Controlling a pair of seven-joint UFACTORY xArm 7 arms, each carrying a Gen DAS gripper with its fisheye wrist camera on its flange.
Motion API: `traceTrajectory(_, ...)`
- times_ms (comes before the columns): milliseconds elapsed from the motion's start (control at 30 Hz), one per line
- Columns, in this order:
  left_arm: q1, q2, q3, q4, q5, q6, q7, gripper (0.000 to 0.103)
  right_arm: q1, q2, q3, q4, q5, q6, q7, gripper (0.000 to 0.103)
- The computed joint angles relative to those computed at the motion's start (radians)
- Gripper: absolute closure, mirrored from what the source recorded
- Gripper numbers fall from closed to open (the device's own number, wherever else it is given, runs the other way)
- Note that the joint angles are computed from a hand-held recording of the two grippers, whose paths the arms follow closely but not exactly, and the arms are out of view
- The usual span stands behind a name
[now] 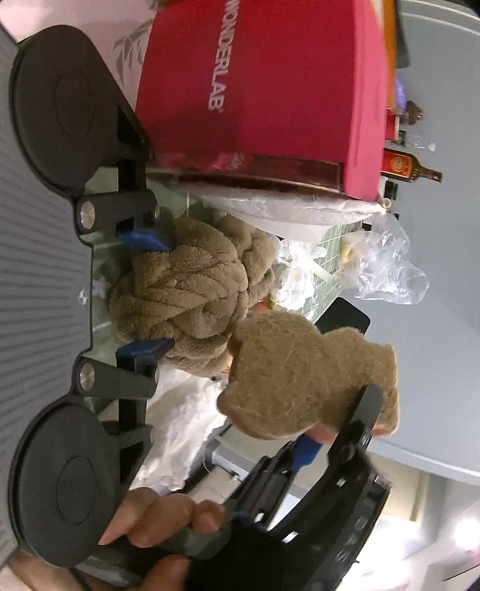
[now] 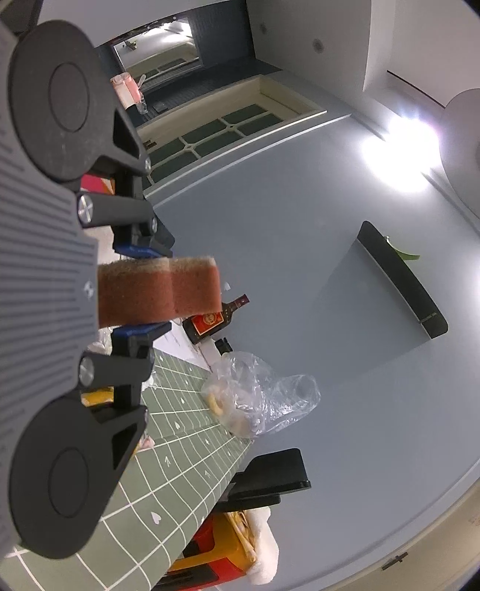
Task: Organize soft objects
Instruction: 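Lower the left tool onto the brown knotted rope toy while the right tool holds the sponge up, then grasp and lift the brown rope toy with the left tool while the right tool holds the sponge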
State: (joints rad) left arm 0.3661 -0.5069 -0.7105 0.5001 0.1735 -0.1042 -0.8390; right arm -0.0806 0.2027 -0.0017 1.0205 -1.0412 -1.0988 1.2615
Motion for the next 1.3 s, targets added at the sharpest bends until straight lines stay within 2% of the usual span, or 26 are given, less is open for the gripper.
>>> traceTrajectory(67,0.009,-0.067,-0.03,-0.004,0.014,0.069,-0.005,0.056,-0.001,0.006,-0.001,0.02,-0.034,0.001,0.011,0.071)
traceTrajectory(133,-0.031,-0.143,-0.018,-0.02,0.032,0.156,-0.026,0.059,0.0,-0.007,-0.003,0.029,-0.066,0.021,0.032,0.071)
traceTrajectory(233,-0.178,-0.228,0.092,-0.102,0.025,0.189,-0.046,0.059,0.005,-0.1,-0.013,-0.002,-0.139,0.101,0.094,0.072)
traceTrajectory(333,-0.282,-0.346,0.156,-0.18,0.069,0.237,-0.023,0.059,0.0,-0.275,-0.031,-0.153,-0.154,0.182,0.1,0.072)
traceTrajectory(400,-0.367,-0.406,0.228,-0.23,0.079,0.252,0.01,0.059,-0.002,-0.459,-0.04,-0.291,-0.215,0.334,0.135,0.072)
traceTrajectory(433,-0.393,-0.421,0.253,-0.246,0.079,0.252,0.023,0.059,-0.006,-0.548,-0.033,-0.365,-0.217,0.403,0.123,0.072)
traceTrajectory(500,-0.425,-0.44,0.285,-0.269,0.081,0.249,0.048,0.059,-0.019,-0.661,-0.027,-0.486,-0.161,0.43,0.037,0.072)
traceTrajectory(567,-0.434,-0.453,0.286,-0.276,0.093,0.255,0.076,0.056,0.024,-0.708,-0.079,-0.512,-0.252,0.459,0.087,0.071)
traceTrajectory(667,-0.391,-0.457,0.234,-0.263,0.123,0.252,0.091,0.04,0.059,-0.732,-0.11,-0.513,-0.356,0.493,0.099,0.071)
traceTrajectory(700,-0.361,-0.463,0.198,-0.264,0.137,0.231,0.082,0.032,0.067,-0.724,-0.119,-0.51,-0.375,0.484,0.1,0.071)
traceTrajectory(733,-0.356,-0.451,0.191,-0.258,0.145,0.227,0.092,0.029,0.07,-0.712,-0.122,-0.515,-0.352,0.467,0.073,0.07)
traceTrajectory(800,-0.392,-0.389,0.232,-0.232,0.154,0.236,0.152,0.014,0.08,-0.671,-0.138,-0.493,-0.392,0.434,0.115,0.066)
traceTrajectory(867,-0.384,-0.348,0.222,-0.196,0.153,0.268,0.163,0.013,0.06,-0.656,-0.119,-0.484,-0.433,0.43,0.148,0.063)
traceTrajectory(900,-0.374,-0.324,0.216,-0.177,0.151,0.278,0.16,0.011,0.05,-0.654,-0.105,-0.494,-0.411,0.433,0.118,0.064)
traceTrajectory(967,-0.37,-0.288,0.214,-0.149,0.142,0.303,0.143,0.011,0.041,-0.654,-0.088,-0.509,-0.372,0.456,0.082,0.07)
traceTrajectory(1033,-0.361,-0.266,0.215,-0.132,0.13,0.319,0.106,0.012,0.047,-0.653,-0.099,-0.52,-0.34,0.454,0.056,0.071)
traceTrajectory(1067,-0.357,-0.257,0.218,-0.13,0.125,0.315,0.085,0.019,0.051,-0.656,-0.102,-0.529,-0.323,0.449,0.033,0.071)
traceTrajectory(1100,-0.346,-0.268,0.212,-0.138,0.123,0.31,0.056,0.033,0.054,-0.661,-0.107,-0.538,-0.306,0.445,0.007,0.071)
traceTrajectory(1167,-0.332,-0.304,0.201,-0.164,0.123,0.287,0.001,0.047,0.063,-0.674,-0.116,-0.554,-0.282,0.451,-0.02,0.071)
traceTrajectory(1300,-0.358,-0.343,0.24,-0.218,0.13,0.222,0.013,0.056,0.081,-0.685,-0.154,-0.573,-0.254,0.429,-0.044,0.071)
